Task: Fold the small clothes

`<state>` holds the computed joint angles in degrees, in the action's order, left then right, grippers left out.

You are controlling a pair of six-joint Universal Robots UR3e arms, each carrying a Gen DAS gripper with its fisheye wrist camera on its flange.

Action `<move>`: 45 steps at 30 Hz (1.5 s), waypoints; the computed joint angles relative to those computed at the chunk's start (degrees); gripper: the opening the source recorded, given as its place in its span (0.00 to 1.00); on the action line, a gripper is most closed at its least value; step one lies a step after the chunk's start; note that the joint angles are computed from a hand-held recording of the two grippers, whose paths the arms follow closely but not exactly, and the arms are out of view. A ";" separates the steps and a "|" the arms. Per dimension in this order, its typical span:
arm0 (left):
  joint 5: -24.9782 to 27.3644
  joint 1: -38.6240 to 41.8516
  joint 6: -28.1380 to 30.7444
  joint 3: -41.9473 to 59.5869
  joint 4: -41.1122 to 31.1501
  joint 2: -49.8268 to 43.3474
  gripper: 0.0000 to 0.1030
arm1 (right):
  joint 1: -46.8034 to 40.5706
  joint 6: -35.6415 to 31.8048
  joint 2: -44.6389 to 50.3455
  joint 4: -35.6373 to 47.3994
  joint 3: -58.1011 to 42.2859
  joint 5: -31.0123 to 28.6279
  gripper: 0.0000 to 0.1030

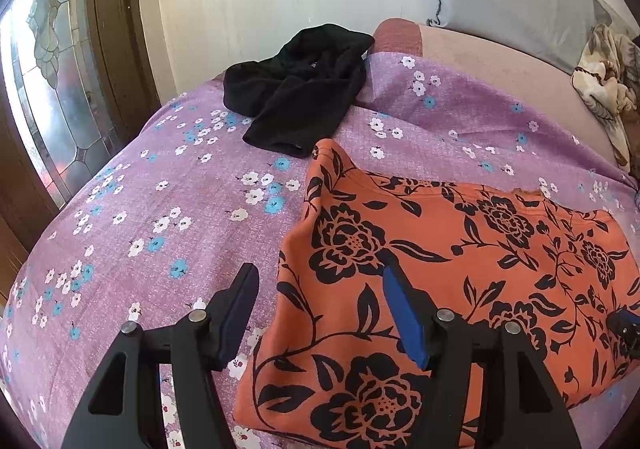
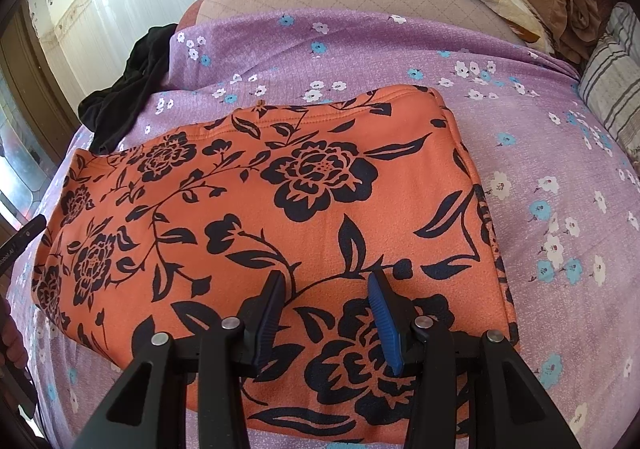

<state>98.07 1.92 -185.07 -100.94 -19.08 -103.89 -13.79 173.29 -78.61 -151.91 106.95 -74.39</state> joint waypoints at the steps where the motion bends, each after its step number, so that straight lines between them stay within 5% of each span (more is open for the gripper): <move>1: -0.91 0.46 -0.41 0.12 -1.04 0.26 0.63 | -0.39 -0.02 -0.21 0.26 0.01 0.69 0.46; 8: 2.42 1.06 -0.89 3.45 -11.82 -3.92 0.64 | -4.47 1.84 -2.80 3.44 0.13 4.80 0.46; 14: 0.72 3.10 -2.51 -7.74 -9.41 7.42 0.65 | -12.08 1.93 -8.23 11.96 2.60 14.18 0.46; 21: -16.65 13.62 -4.70 -21.90 -17.28 25.34 0.65 | -23.94 -6.84 -21.17 33.44 7.66 28.74 0.52; 26: -30.64 17.32 -2.53 -23.88 -19.62 25.58 0.73 | -31.00 -11.40 -24.49 48.49 11.58 36.15 0.60; 28: -31.94 17.26 -4.06 -22.63 -18.02 22.42 0.81 | -30.66 -9.03 -23.67 45.43 12.53 35.11 0.60; 41: -37.48 19.15 -14.09 -19.90 -1.06 9.91 0.80 | -23.89 14.87 -3.94 4.24 15.80 36.00 0.69; 45: -35.93 18.57 -14.92 -19.29 2.99 8.38 0.51 | -20.60 17.53 1.60 -2.85 12.16 35.61 0.65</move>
<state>62.15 20.49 -199.99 -120.23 -16.09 -95.50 -34.39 190.81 -77.01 -154.75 119.11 -38.77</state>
